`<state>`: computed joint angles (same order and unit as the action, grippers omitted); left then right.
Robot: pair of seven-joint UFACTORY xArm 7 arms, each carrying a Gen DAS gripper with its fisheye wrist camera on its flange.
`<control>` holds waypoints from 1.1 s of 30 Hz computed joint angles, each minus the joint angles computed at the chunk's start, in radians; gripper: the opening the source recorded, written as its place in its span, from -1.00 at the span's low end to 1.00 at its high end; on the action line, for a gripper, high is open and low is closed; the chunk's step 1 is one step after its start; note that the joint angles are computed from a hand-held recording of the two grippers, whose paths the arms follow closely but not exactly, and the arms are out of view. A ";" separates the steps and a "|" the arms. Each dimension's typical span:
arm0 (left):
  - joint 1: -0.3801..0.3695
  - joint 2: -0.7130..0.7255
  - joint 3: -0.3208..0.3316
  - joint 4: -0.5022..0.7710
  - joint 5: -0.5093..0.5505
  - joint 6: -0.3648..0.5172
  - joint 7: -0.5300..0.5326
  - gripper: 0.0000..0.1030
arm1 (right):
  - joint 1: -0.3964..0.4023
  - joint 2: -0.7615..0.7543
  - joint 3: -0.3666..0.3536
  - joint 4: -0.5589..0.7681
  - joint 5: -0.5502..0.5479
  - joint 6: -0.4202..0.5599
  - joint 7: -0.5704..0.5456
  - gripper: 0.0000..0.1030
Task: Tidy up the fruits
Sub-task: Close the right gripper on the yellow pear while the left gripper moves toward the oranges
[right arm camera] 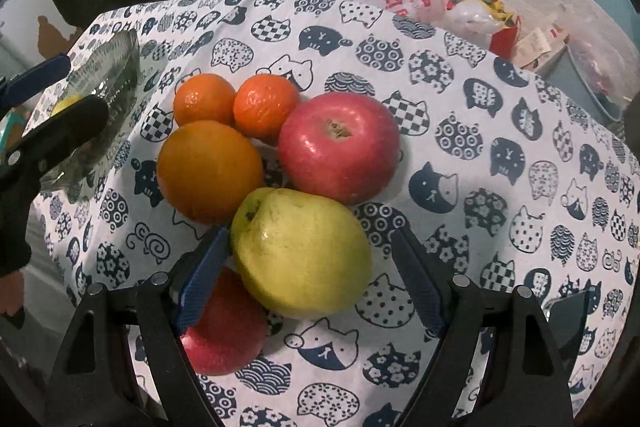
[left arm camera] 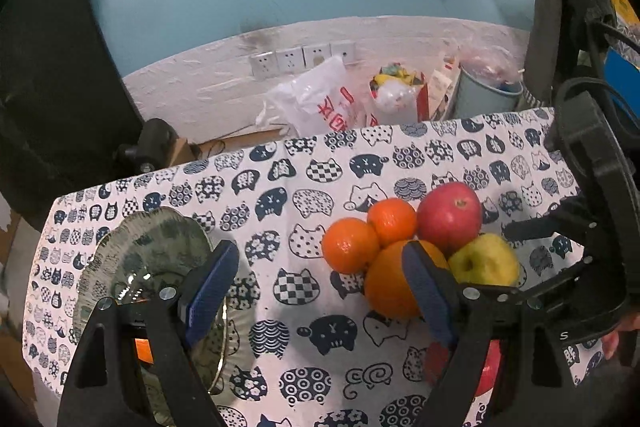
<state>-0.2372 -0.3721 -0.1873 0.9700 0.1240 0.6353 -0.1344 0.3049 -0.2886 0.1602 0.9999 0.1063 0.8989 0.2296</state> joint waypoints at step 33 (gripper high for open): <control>-0.106 0.157 -0.001 0.105 -0.160 0.103 0.045 0.66 | -0.072 -0.184 -0.046 -0.166 0.002 -0.018 0.021 0.47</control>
